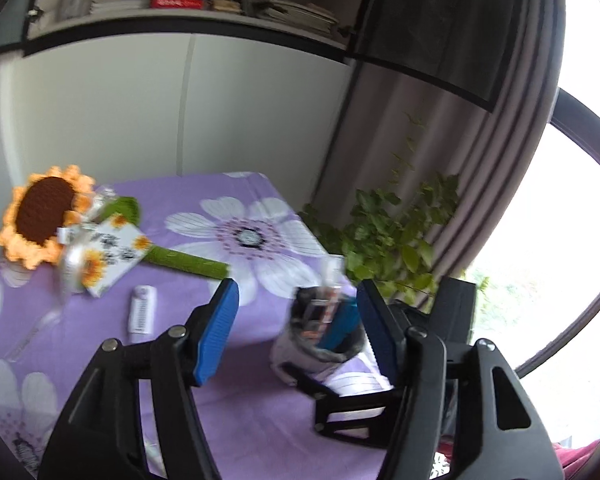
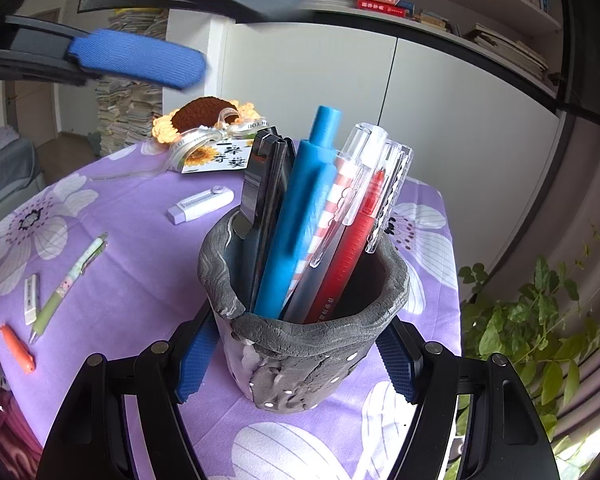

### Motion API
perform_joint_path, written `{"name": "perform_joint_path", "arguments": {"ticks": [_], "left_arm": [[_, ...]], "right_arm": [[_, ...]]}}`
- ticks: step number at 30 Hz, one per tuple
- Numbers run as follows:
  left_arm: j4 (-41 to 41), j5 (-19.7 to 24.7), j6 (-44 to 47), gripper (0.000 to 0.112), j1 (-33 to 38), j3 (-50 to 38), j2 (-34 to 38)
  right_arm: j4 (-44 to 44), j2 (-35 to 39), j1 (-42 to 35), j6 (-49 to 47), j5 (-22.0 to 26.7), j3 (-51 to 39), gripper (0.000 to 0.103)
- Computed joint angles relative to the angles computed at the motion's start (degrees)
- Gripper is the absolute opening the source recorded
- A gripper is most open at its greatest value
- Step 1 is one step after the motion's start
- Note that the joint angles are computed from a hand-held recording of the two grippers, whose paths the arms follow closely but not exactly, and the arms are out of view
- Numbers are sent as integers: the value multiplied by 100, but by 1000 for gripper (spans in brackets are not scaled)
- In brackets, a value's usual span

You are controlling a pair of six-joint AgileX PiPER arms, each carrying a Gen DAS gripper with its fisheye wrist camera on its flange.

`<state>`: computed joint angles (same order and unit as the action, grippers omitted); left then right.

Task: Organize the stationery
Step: 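Lift the blue pen into the grey cup and open the left tool, then grasp the green-and-white pen with the left tool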

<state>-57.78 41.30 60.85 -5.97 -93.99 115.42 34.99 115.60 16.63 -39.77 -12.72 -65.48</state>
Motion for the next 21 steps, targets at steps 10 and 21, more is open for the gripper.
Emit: {"name": "perform_joint_path", "arguments": {"ticks": [10,21], "left_arm": [[2754,176,-3420,57,684,-804,805],[4055,1570,-5007,35,505,-2080,1950]], "right_arm": [[33,2,8,-30,-4,-3,74],[51,3,10,-46,-4,-5,74]]}}
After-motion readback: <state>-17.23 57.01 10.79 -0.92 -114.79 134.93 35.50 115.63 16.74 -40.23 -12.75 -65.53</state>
